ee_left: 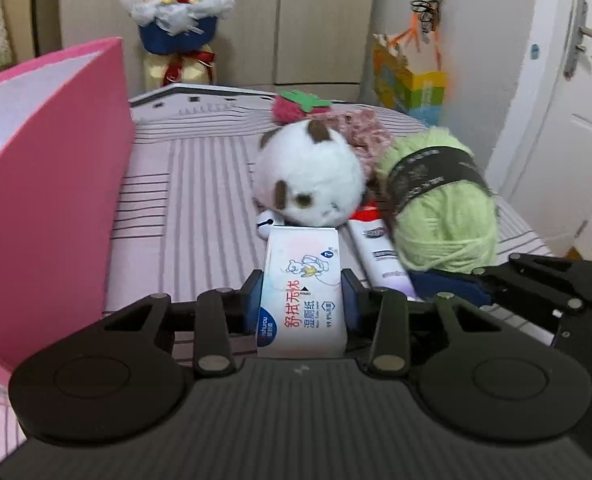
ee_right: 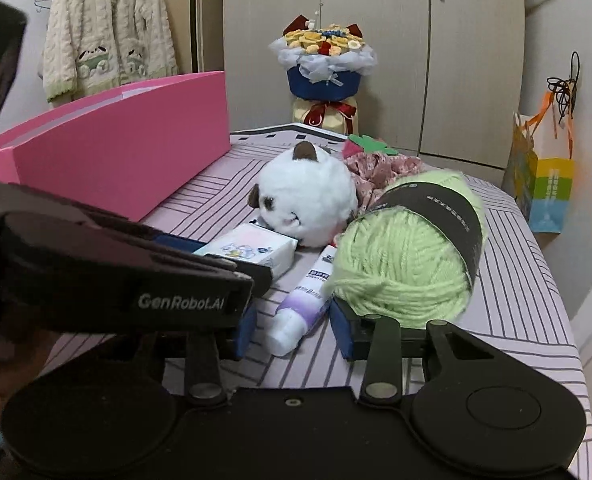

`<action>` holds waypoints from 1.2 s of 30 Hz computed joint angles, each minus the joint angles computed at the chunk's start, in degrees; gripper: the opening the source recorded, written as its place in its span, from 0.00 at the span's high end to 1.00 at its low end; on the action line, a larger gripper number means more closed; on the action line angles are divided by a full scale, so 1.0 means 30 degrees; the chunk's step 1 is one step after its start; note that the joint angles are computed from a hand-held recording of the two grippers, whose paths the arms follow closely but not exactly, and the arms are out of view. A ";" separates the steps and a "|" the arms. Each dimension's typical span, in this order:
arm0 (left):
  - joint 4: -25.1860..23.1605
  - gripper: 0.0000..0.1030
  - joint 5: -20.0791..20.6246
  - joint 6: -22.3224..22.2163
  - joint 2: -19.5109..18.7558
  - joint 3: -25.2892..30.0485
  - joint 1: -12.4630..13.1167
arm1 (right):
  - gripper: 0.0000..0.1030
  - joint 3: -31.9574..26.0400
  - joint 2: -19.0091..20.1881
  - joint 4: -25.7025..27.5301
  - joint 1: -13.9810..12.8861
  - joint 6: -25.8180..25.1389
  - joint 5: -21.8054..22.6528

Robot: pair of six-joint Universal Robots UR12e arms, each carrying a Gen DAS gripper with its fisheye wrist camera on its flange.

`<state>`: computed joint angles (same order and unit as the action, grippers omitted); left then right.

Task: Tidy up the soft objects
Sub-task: 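Close the left tool on the white wet-wipes pack and lift it, then grasp the Colgate toothpaste tube with the right tool while the left tool holds the wipes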

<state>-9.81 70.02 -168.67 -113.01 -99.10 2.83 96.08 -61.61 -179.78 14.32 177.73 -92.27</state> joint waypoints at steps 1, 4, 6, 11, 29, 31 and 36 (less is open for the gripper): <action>0.0143 0.63 0.0070 -0.0066 0.0032 -0.0076 0.0001 | 0.62 0.0023 0.0005 -0.0095 -0.0019 0.0097 0.0114; 0.0417 0.63 0.0559 -0.0238 0.0191 -0.0304 -0.0035 | 0.68 0.0375 -0.0168 -0.0404 -0.0048 0.0246 0.0226; 0.0354 0.63 0.0664 -0.0253 0.0237 -0.0343 -0.0017 | 0.70 0.0674 -0.0493 -0.0061 -0.0104 0.0212 0.0483; 0.0032 0.61 0.0530 -0.0503 0.0244 -0.0248 0.0035 | 0.73 0.0689 -0.0954 0.1347 -0.0167 0.0623 0.0378; 0.0030 0.60 -0.1246 -0.1183 -0.0050 -0.0089 0.0467 | 0.67 0.0122 0.0339 -0.1359 -0.0342 0.0120 0.0899; 0.0267 0.60 -0.1070 -0.1197 -0.0099 -0.0104 0.0404 | 0.72 0.0099 0.0359 -0.1397 -0.0276 0.0270 0.0713; 0.0498 0.63 -0.1039 -0.1080 -0.0043 -0.0243 0.0409 | 0.74 0.0159 0.0402 -0.1721 -0.0054 0.0754 0.0093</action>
